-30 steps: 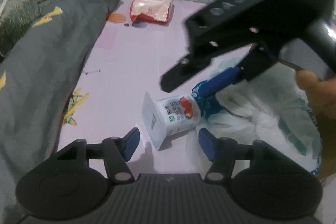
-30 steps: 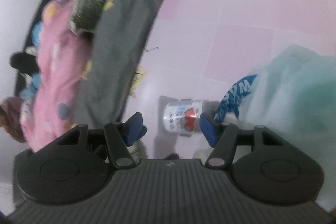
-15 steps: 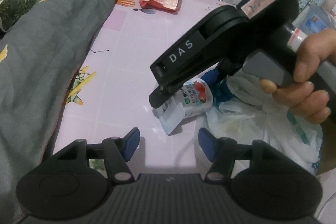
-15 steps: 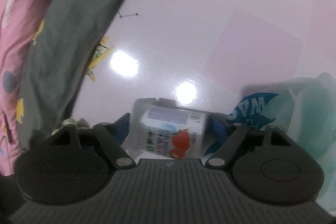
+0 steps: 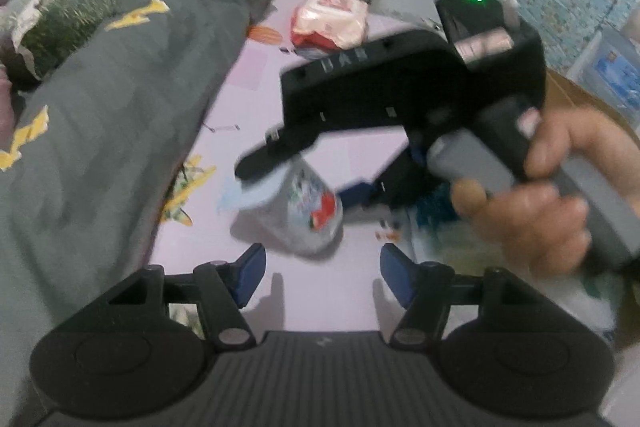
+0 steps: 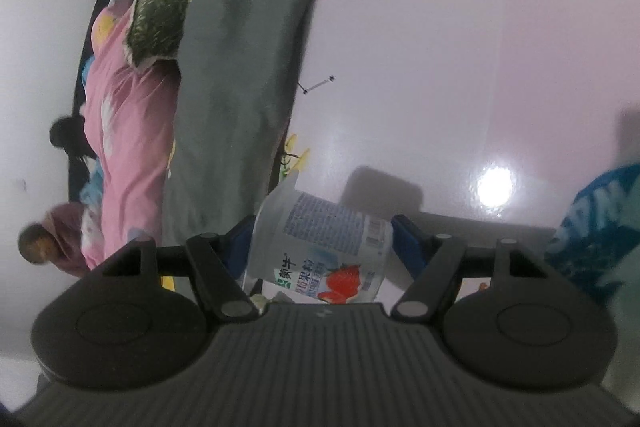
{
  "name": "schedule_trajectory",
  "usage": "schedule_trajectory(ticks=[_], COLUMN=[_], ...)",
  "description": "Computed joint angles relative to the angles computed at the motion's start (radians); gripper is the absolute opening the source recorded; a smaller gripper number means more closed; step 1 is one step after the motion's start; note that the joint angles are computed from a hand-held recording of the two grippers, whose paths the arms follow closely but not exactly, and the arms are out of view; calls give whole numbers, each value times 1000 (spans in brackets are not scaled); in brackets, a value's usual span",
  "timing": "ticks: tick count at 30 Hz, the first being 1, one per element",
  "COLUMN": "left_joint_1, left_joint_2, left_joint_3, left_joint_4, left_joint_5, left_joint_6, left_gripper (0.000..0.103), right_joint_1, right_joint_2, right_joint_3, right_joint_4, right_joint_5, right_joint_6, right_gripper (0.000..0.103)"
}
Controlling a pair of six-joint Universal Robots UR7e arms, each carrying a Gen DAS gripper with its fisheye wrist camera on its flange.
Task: Organize soft objects
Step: 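Move the right gripper to the white yogurt cup and grasp it, then lift the white yogurt cup off the bed with the right gripper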
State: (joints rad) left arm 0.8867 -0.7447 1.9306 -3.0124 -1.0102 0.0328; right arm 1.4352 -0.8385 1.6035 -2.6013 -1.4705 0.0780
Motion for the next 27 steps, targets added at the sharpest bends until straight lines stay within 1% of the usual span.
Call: schedule_trajectory(ticks=[2, 4, 8, 11, 14, 17, 19, 22, 27], left_joint_1=[3, 9, 17, 24, 22, 14, 10, 8, 4], left_joint_2=[21, 43, 80, 87, 90, 96, 97, 101, 113], left_joint_3=[-13, -30, -63, -69, -64, -55, -49, -52, -54], left_joint_4=[-33, -47, -46, -57, -77, -97, -104, -88, -81], left_joint_5=[20, 40, 83, 76, 73, 86, 88, 83, 86], left_joint_6=[-5, -18, -61, -105, -110, -100, -93, -94, -86], left_gripper=[68, 68, 68, 66, 61, 60, 58, 55, 51], right_joint_1=[-9, -16, -14, -11, -8, 0, 9, 29, 55], right_joint_2=[4, 0, 4, 1, -1, -11, -22, -40, -83], right_joint_3=[14, 28, 29, 27, 23, 24, 29, 35, 58], right_joint_4=[-21, -36, -37, -25, -7, 22, 33, 43, 26], right_joint_5=[21, 36, 38, 28, 25, 8, -16, -74, -168], right_joint_6=[3, 3, 21, 17, 15, -2, -21, -54, -92], right_gripper=[71, 71, 71, 70, 70, 70, 70, 71, 70])
